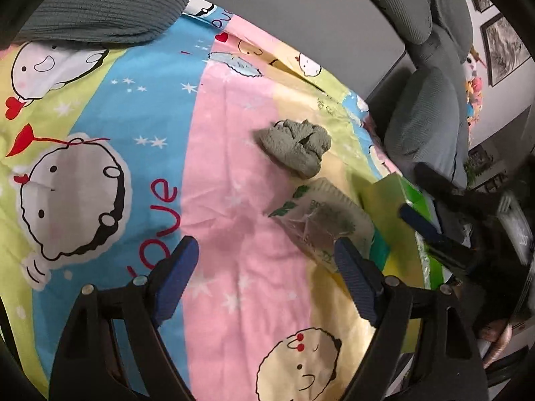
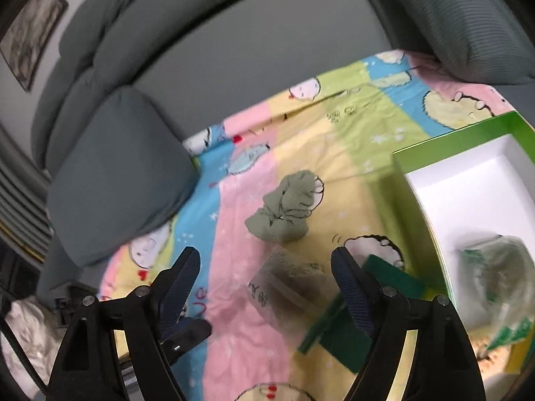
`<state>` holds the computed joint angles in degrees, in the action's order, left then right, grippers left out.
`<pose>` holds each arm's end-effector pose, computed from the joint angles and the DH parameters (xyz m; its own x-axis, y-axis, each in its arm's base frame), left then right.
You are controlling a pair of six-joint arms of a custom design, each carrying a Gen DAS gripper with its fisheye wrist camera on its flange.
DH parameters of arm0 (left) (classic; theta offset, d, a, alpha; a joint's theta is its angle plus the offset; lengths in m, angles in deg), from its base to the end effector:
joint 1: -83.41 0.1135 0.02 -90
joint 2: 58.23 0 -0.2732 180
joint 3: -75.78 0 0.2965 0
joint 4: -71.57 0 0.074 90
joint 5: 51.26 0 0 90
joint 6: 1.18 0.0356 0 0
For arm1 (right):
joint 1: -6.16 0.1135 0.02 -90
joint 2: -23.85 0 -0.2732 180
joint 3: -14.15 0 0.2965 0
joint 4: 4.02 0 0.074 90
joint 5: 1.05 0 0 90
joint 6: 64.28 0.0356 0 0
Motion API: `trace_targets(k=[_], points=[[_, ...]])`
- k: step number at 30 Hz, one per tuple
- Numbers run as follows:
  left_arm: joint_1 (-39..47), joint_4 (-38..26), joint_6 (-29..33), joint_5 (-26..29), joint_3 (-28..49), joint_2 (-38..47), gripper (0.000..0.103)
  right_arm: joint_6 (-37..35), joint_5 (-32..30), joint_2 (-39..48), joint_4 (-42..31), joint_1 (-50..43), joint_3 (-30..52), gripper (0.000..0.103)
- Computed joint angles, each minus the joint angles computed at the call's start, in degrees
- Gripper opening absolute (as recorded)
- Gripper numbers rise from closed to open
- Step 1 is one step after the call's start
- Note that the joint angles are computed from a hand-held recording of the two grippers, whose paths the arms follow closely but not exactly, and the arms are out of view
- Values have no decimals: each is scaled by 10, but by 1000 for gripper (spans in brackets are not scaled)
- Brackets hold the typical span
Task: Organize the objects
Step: 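Move the right gripper to the second clear bag and grasp it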
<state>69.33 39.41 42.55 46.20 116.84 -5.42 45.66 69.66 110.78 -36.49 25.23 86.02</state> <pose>0.2160 -0.0590 0.1950 -0.7049 -0.5619 -0.4329 -0.2566 0.7710 -0.5828 0.3405 0.1302 0.2299 -0.8324 0.0528 -0.5516 -0.2503 0.8523 0.4593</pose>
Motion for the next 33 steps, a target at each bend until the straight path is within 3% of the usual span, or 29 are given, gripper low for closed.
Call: trace_targets(k=[6,9,18,22,28,31,33], points=[[-20,2,-7,-9,5,6,82,-1,15,64,-13,16,29,82],[-16,16,-11,2,3,19,82,-8,23,85,-35,17,44,75],[28,-13,-3,27,0,12,82,-24,-82,123,-91,26,66,73],[40,7,-10,54,-13,0,82,-32,-50,117,-104,40,64,73],[14,35,-13,70,-6,36,82,-11,-49,94,-84,26,38,72],[-1,52,-12,74,1,59,81,-4,-53,84,-81,13,28,61],[-11,57,-10,68,8,75,81,-1,-57,79,-77,6,23,61]])
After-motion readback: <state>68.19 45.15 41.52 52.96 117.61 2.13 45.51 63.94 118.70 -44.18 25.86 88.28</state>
